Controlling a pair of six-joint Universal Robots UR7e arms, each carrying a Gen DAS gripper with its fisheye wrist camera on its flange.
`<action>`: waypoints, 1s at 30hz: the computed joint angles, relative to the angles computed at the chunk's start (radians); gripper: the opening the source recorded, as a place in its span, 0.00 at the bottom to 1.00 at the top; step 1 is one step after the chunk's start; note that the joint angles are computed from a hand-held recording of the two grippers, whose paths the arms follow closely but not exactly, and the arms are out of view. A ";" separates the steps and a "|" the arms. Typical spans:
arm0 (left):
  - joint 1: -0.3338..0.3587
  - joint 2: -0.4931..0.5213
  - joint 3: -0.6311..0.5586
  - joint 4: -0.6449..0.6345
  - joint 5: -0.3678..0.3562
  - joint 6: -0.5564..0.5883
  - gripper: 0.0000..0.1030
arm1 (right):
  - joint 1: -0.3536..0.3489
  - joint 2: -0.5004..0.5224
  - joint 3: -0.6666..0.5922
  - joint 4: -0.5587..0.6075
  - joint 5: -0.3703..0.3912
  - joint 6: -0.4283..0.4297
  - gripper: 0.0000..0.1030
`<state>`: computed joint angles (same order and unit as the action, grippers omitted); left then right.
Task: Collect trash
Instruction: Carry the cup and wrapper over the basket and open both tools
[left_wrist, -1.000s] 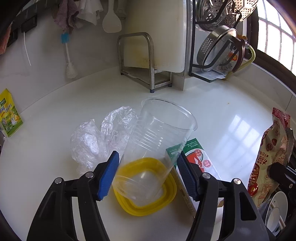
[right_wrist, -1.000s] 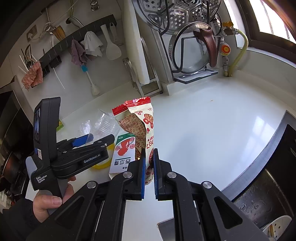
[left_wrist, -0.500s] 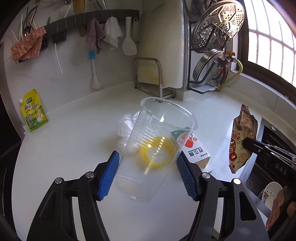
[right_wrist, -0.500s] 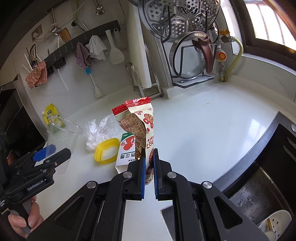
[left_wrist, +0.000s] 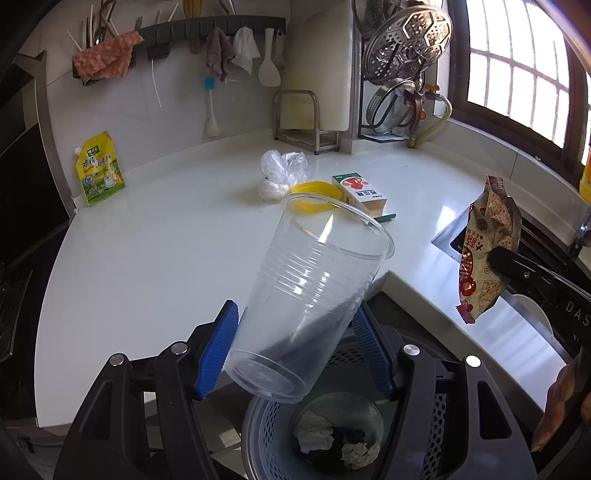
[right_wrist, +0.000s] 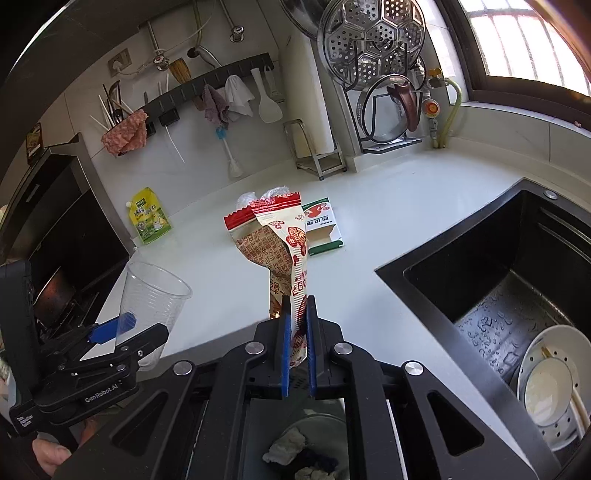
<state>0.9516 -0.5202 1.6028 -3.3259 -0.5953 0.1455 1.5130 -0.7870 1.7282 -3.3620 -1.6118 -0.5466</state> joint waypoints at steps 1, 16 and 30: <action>-0.006 -0.005 0.026 -0.018 0.009 -0.003 0.61 | -0.001 -0.008 0.036 -0.032 -0.006 0.003 0.07; -0.023 -0.050 0.253 -0.110 0.030 -0.100 0.61 | -0.016 -0.014 0.299 -0.220 -0.080 0.008 0.07; -0.017 -0.051 0.293 -0.052 0.012 -0.145 0.61 | -0.020 0.004 0.321 -0.196 -0.124 0.018 0.07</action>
<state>0.9344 -0.5713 1.8956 -3.3781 -0.5836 0.0003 1.4925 -0.7835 2.0492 -3.5581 -1.7355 -0.5283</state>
